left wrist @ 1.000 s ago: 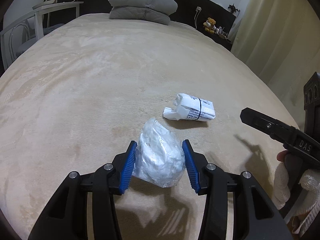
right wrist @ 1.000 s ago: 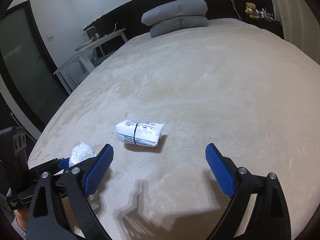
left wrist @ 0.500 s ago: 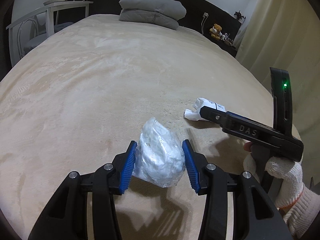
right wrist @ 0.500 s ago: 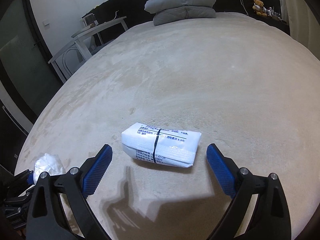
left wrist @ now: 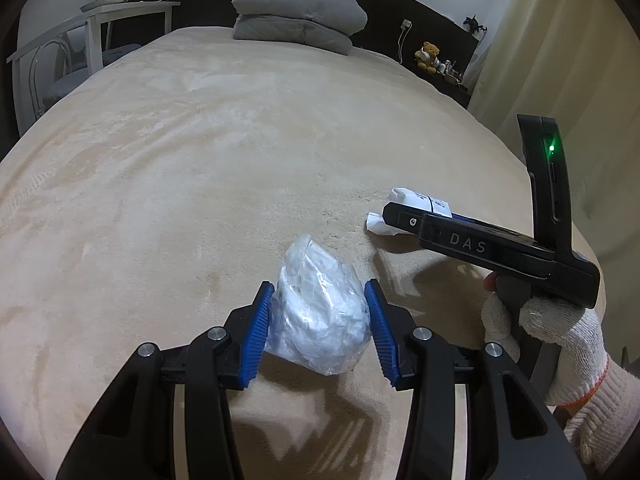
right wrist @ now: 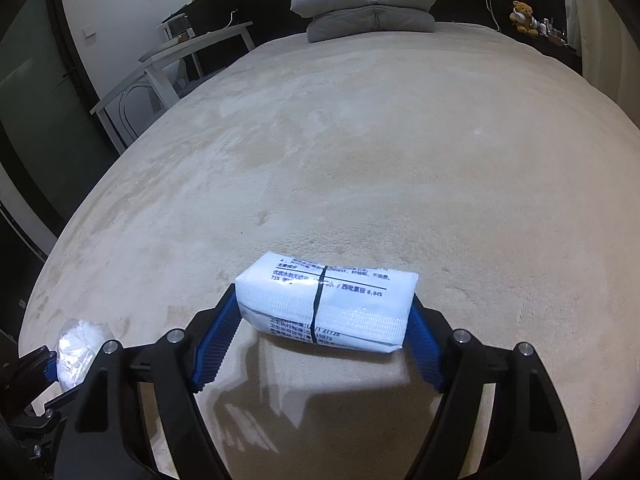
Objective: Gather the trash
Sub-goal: 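Carry the plastic wad and packet down to the floor trash bag with both tools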
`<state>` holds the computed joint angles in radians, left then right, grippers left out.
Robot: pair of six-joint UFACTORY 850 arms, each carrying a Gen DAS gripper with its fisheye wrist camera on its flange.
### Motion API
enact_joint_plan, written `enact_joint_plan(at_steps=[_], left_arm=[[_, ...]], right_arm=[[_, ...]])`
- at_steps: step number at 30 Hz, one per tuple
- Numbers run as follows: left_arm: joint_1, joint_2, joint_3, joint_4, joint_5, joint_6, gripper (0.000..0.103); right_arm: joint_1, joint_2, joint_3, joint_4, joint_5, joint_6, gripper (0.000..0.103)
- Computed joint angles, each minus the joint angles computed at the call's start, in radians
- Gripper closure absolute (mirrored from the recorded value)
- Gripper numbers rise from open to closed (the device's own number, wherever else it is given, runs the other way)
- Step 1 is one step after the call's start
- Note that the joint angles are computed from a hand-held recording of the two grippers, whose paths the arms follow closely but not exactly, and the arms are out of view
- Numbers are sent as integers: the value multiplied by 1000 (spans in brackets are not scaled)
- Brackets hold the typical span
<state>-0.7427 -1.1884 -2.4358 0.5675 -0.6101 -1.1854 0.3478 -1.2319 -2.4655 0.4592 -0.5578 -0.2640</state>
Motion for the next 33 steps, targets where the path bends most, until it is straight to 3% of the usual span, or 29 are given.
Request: enact_joint_plan(at_steps=[9, 17, 27, 33], left_arm=[[-4, 8, 13, 23, 2, -25, 58], [-19, 25, 33, 69, 7, -76, 58], [-69, 120, 175, 241, 49, -245, 58], [-102, 172, 265, 337, 62, -367, 58]], right_arm=[[-11, 86, 136, 53, 58, -78, 27], [-32, 246, 390, 167, 155, -208, 27], [-62, 475, 732, 488, 256, -547, 27], [-89, 618, 943, 827, 276, -889, 27]])
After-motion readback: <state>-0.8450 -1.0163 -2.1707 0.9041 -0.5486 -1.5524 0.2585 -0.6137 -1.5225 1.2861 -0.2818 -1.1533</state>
